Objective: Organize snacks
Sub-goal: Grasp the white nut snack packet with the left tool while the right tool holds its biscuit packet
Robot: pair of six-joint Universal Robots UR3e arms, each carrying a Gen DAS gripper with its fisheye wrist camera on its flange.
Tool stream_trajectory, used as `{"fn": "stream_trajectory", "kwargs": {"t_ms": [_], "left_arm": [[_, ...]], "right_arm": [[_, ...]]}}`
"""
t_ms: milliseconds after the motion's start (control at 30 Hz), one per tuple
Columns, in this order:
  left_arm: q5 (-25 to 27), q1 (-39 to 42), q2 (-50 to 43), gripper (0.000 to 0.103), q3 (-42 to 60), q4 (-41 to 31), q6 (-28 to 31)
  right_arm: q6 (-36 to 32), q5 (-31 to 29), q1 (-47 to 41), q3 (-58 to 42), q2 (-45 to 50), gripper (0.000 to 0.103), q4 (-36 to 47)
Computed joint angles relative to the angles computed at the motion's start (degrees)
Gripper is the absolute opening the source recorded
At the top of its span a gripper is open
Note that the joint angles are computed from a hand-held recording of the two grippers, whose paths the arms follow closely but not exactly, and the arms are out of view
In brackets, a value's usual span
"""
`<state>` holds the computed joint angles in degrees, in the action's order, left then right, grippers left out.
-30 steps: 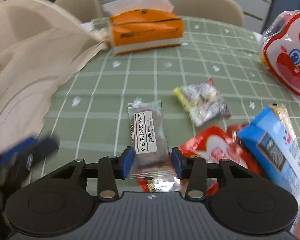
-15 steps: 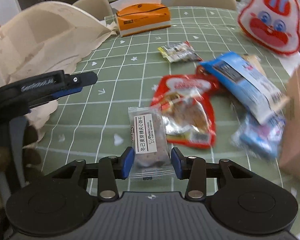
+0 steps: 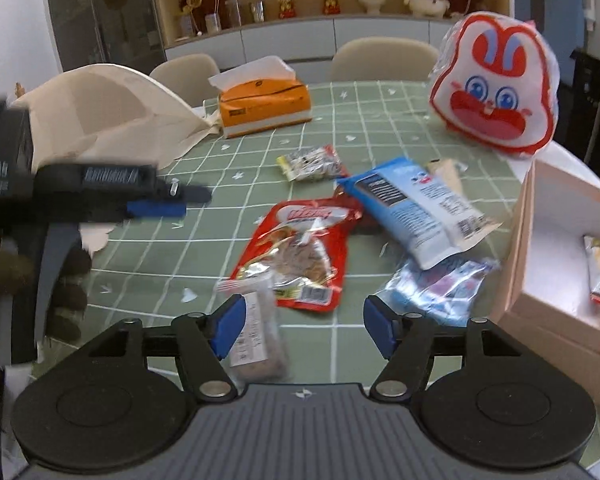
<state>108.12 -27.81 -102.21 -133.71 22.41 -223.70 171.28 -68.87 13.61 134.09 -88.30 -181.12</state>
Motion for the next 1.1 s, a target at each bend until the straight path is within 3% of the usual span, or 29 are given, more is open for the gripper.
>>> {"fn": "stream_trajectory", "kwargs": {"t_ms": [100, 200, 267, 367, 433, 567, 733, 1100], "left_arm": [[-2.58, 2.96, -4.16, 0.055, 9.1, -2.51, 5.19], [-2.95, 4.91, -12.31, 0.055, 23.44, -7.01, 12.72], [-4.21, 6.25, -18.32, 0.055, 34.19, -13.97, 17.83], [-1.96, 6.58, -25.99, 0.054, 48.85, -28.27, 22.67], [-1.58, 7.16, -27.99, 0.054, 51.66, -31.25, 23.73], [-5.03, 8.55, -24.91, 0.047, 45.06, -29.32, 26.45], [-4.56, 6.83, -17.71, 0.046, 31.61, -23.34, 32.84], [-1.92, -1.1, 0.09, 0.046, 4.19, -14.67, 21.29]], "right_arm": [[-1.1, 2.11, -1.47, 4.56, 3.3, 0.067, -10.12], [-0.78, 8.01, -5.35, 9.71, 8.82, 0.067, -21.8], [-0.67, 8.84, -6.12, 11.44, 12.73, 0.067, -28.21], [-0.73, 7.42, -5.86, 12.79, 14.03, 0.067, -32.49], [-2.33, 9.8, -7.34, 14.61, 14.49, 0.07, -35.16], [-4.42, 11.45, -7.92, 14.52, 13.83, 0.071, -32.53], [-5.19, 11.14, -7.46, 14.21, 14.09, 0.071, -31.95], [-5.17, 11.2, -7.29, 13.06, 13.92, 0.072, -28.62]]}}
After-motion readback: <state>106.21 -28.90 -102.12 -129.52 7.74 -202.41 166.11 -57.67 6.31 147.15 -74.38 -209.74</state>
